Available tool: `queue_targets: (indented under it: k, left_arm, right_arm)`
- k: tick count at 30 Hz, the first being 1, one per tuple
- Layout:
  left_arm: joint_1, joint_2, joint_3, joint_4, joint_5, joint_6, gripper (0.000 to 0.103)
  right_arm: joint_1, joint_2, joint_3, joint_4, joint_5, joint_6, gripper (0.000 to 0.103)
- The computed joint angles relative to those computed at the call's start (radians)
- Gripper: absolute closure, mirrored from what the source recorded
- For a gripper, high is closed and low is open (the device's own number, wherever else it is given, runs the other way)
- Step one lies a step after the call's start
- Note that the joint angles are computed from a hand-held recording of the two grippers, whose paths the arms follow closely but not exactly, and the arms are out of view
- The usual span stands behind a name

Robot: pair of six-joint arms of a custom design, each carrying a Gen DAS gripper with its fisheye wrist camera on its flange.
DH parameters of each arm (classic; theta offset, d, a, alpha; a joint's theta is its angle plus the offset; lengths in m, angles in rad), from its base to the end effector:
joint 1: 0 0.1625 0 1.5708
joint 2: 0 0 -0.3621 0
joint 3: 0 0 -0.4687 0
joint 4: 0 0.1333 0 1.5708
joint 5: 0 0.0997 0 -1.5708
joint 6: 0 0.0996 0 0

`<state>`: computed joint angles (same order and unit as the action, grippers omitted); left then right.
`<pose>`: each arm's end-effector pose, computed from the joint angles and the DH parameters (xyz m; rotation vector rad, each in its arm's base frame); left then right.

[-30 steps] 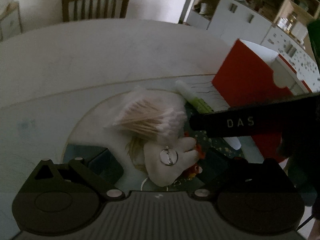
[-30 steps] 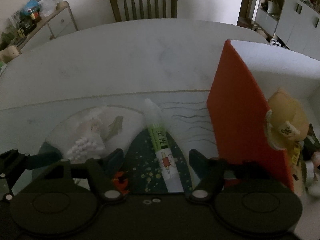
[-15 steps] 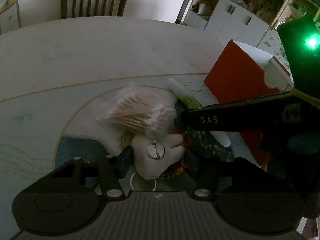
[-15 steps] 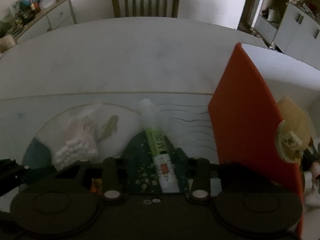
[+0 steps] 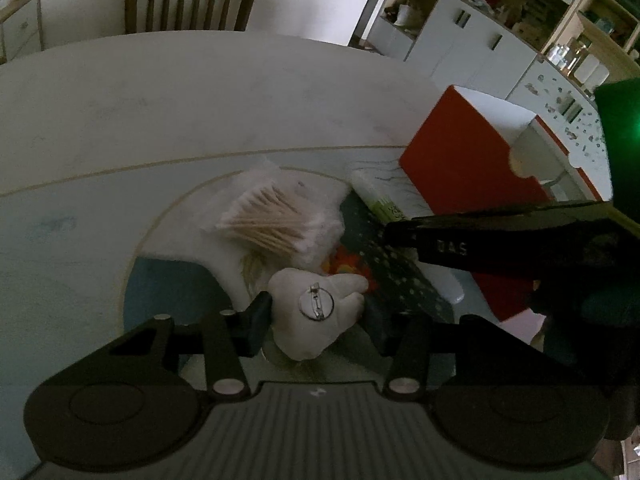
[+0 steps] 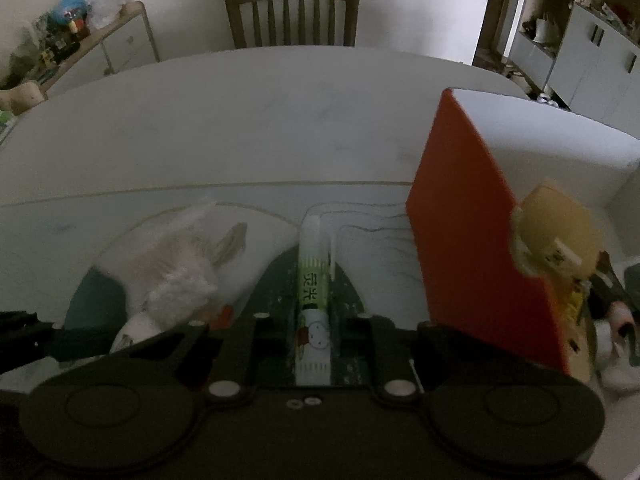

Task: Organize objects
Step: 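Grasp the green glue stick with the right tool while the left tool grasps the white plush toy, then carry the plush toy with the left tool while the right tool carries the glue stick into the box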

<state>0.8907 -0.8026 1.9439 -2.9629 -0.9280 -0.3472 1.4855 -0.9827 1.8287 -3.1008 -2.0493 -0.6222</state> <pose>-0.2041 -0.5592 -0.0557 0.3245 2.5929 -0.7138 0.0322 -0.6499 0.1074 0.4362 -2.3722 0.5994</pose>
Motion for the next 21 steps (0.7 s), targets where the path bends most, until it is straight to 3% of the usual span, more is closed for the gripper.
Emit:
queue_targets:
  k: [10,21]
  left_arm:
    - [-0.044,-0.055,0.061,0.033,-0.028,-0.064,0.055]
    - [-0.098,-0.077,0.080,0.047,-0.058,-0.107,0.055]
  right_arm:
    - [-0.002,-0.190,0.151,0.072,0.075,0.079,0.086]
    - [-0.020,-0.385,0.294,0.116,0.152,0.106,0.086]
